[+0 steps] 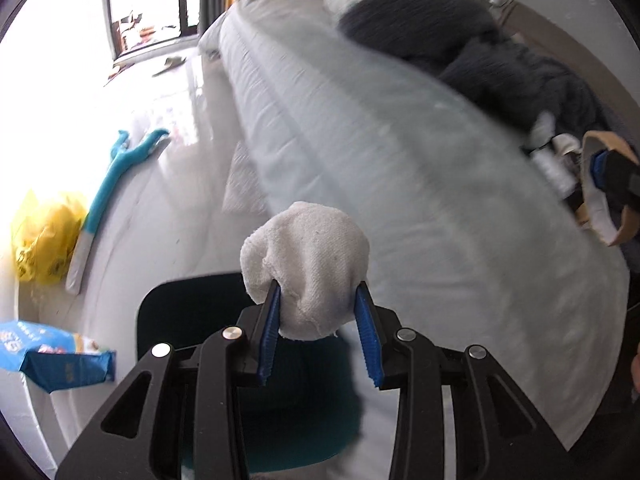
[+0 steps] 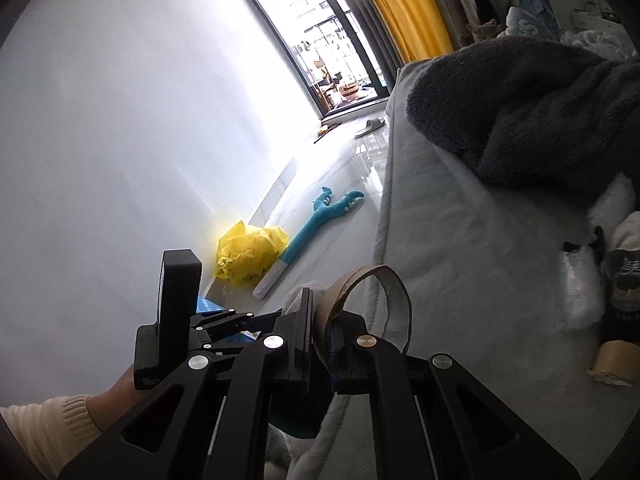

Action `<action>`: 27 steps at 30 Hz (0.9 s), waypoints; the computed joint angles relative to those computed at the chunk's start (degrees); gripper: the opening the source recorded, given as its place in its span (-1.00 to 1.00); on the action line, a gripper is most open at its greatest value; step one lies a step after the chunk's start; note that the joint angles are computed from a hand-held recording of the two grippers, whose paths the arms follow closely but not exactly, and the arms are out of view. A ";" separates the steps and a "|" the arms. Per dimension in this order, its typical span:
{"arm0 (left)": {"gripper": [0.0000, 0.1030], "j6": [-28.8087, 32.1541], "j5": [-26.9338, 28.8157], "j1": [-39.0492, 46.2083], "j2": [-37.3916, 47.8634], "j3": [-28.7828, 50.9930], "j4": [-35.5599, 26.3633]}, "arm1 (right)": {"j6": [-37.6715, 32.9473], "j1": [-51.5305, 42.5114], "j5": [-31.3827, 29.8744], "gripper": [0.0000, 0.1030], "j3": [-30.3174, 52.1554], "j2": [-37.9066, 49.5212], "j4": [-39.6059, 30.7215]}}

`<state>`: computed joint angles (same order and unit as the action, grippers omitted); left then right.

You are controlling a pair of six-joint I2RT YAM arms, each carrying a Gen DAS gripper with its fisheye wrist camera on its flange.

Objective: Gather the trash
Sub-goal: 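Carry both items over black bin and open left tool to drop tissue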

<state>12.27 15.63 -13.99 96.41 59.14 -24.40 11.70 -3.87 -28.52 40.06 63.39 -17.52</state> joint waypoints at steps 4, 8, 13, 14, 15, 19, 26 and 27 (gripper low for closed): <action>-0.24 3.24 -0.76 4.70 3.91 1.63 -3.38 | 3.42 7.41 4.09 -0.86 1.74 5.74 3.47; -0.24 6.06 -0.28 9.20 8.54 3.82 -7.01 | 6.04 13.08 6.72 -0.86 4.12 10.21 4.78; -0.18 10.33 -1.37 13.06 13.53 5.70 -11.44 | 8.62 18.27 9.11 -0.86 7.50 16.89 6.01; -0.13 11.33 -1.60 13.93 14.59 6.19 -12.36 | 9.02 18.78 9.23 -0.86 8.17 18.79 6.63; -0.04 11.48 -1.84 14.11 15.03 6.51 -12.96 | 9.55 19.39 9.41 -0.86 8.54 19.97 7.00; 0.28 13.03 -1.07 16.91 15.93 7.14 -14.27 | 10.93 21.49 10.34 -0.86 11.02 25.65 7.55; 0.37 13.78 1.76 22.24 14.19 9.67 -16.91 | 13.83 23.96 10.80 -0.86 13.66 33.54 8.57; 0.37 13.82 2.23 23.01 14.03 10.21 -17.08 | 14.35 24.38 10.92 -0.86 14.18 34.95 8.83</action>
